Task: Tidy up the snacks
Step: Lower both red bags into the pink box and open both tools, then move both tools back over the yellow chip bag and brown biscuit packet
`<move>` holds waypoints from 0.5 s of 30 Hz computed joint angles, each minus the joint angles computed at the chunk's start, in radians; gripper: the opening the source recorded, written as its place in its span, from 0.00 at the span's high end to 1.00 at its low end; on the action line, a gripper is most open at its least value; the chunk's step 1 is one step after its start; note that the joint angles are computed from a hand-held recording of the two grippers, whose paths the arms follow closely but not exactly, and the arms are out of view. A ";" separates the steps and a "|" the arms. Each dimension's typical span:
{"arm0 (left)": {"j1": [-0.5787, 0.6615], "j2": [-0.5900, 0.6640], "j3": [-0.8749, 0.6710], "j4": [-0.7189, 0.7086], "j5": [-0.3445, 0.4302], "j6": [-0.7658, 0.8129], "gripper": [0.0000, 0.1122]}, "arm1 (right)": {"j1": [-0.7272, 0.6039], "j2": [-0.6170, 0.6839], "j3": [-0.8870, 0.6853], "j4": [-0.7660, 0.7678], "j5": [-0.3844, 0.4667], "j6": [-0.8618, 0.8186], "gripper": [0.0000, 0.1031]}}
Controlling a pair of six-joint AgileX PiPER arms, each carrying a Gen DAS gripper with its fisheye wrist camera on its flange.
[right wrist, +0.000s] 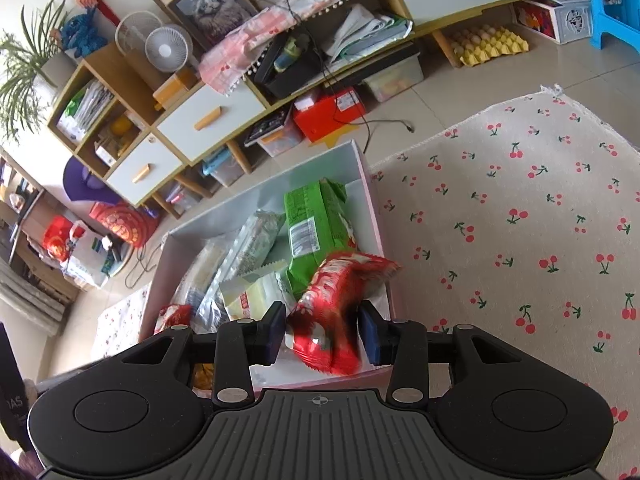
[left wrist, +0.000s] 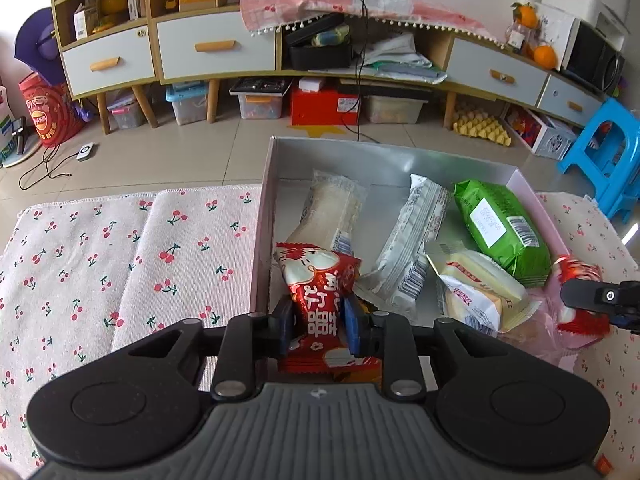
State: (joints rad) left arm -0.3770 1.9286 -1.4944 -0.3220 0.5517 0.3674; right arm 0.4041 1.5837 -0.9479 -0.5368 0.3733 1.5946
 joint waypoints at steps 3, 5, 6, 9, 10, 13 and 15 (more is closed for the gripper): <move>0.005 -0.027 0.040 -0.072 -0.044 0.066 0.64 | -0.016 -0.028 0.033 -0.032 -0.049 0.071 0.43; -0.001 -0.040 0.053 -0.074 -0.057 0.075 0.60 | -0.020 -0.041 0.042 -0.050 -0.055 0.100 0.40; -0.004 -0.044 0.055 -0.069 -0.057 0.076 0.57 | -0.021 -0.043 0.038 -0.034 -0.050 0.085 0.39; 0.000 -0.063 0.069 -0.084 -0.057 0.094 0.48 | -0.017 -0.057 0.039 -0.009 -0.035 0.065 0.38; 0.005 -0.070 0.074 -0.101 -0.050 0.108 0.48 | -0.013 -0.064 0.040 -0.008 -0.028 0.069 0.36; 0.010 -0.096 0.096 -0.094 -0.051 0.091 0.36 | 0.000 -0.090 0.045 0.002 -0.007 0.070 0.31; 0.024 -0.116 0.116 -0.135 -0.041 0.129 0.33 | 0.010 -0.104 0.033 0.035 0.026 0.031 0.30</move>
